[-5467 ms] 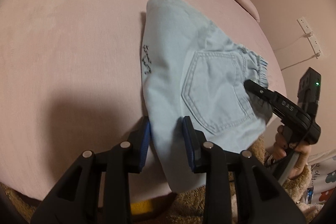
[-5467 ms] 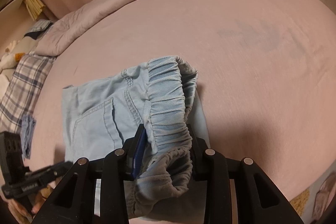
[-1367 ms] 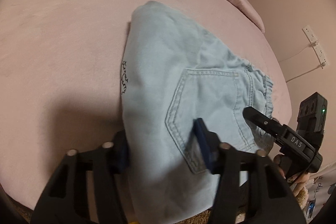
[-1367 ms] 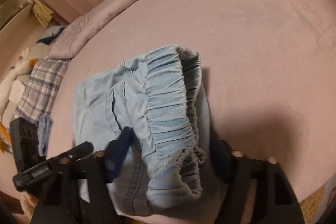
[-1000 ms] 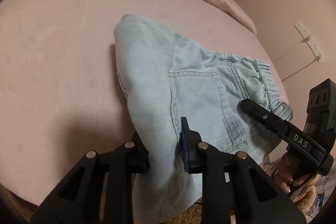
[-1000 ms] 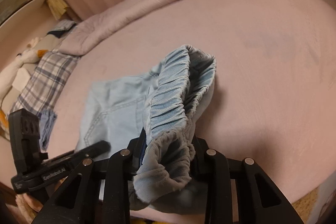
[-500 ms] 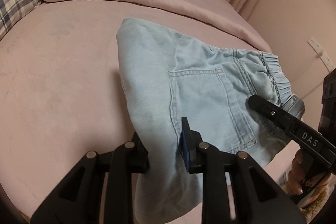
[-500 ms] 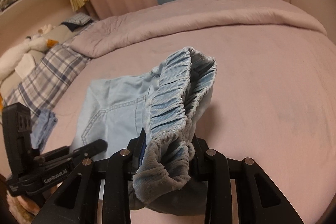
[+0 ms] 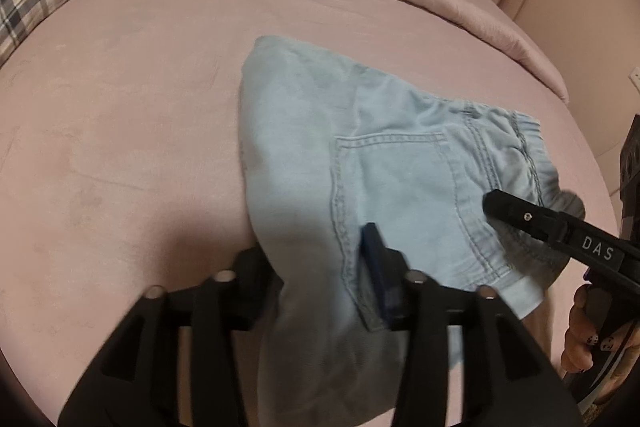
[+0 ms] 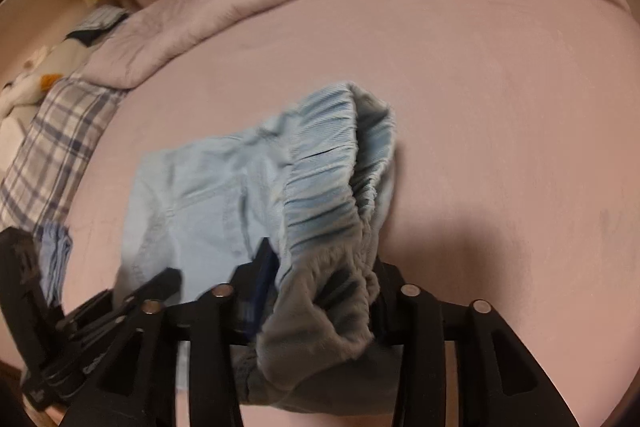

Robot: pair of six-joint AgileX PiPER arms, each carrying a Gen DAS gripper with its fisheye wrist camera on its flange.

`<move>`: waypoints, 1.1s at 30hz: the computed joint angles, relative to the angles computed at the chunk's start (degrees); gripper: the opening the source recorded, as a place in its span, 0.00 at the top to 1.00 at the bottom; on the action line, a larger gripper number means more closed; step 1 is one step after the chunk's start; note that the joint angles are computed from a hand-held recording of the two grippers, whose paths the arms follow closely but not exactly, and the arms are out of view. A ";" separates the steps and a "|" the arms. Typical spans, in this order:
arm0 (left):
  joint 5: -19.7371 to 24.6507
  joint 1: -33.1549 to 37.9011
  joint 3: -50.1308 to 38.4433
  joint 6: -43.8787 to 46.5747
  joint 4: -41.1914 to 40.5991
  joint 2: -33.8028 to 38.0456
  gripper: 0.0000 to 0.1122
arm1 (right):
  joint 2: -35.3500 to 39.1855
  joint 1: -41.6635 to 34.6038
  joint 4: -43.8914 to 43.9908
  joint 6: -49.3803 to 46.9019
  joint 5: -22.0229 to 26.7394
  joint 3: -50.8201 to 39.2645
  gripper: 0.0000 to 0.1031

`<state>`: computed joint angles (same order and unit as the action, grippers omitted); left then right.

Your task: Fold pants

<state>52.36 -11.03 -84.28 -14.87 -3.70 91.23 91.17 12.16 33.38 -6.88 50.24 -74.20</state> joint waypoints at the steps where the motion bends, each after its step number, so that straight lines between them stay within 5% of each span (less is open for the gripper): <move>1: 1.35 -0.12 -0.66 -0.55 0.68 0.05 0.47 | 0.18 -0.08 -0.64 1.40 0.44 -0.21 0.47; 5: 3.95 0.91 -0.32 0.42 -1.62 -3.95 0.42 | -1.28 1.05 -8.37 8.99 2.52 -1.62 0.27; 7: 3.98 0.83 -0.90 0.23 -1.34 -5.74 0.24 | -3.77 0.54 -9.73 8.90 3.07 -1.22 0.25; 10: 3.77 -1.13 -0.32 -2.24 2.73 -11.58 0.11 | -9.78 -0.60 -10.00 8.96 4.95 -0.19 0.17; 15: 7.58 -6.25 -1.45 -7.72 10.67 -17.92 0.08 | -21.91 -2.24 -8.28 7.56 6.57 2.75 0.09; 20: 10.39 -10.43 1.69 -13.42 14.82 -22.70 0.08 | -30.80 1.80 -15.64 15.16 7.01 3.68 0.08; 23: 11.04 -11.92 3.16 -14.35 15.27 -23.66 0.08 | -32.56 8.20 -23.29 23.51 6.21 3.78 0.08; 33: 14.10 -10.96 3.14 -12.65 12.72 -25.24 0.08 | -31.67 10.82 -25.45 26.46 4.38 4.74 0.08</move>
<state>66.47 -21.99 -81.14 -27.52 9.02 65.99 59.50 22.98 7.93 19.58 54.61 -69.45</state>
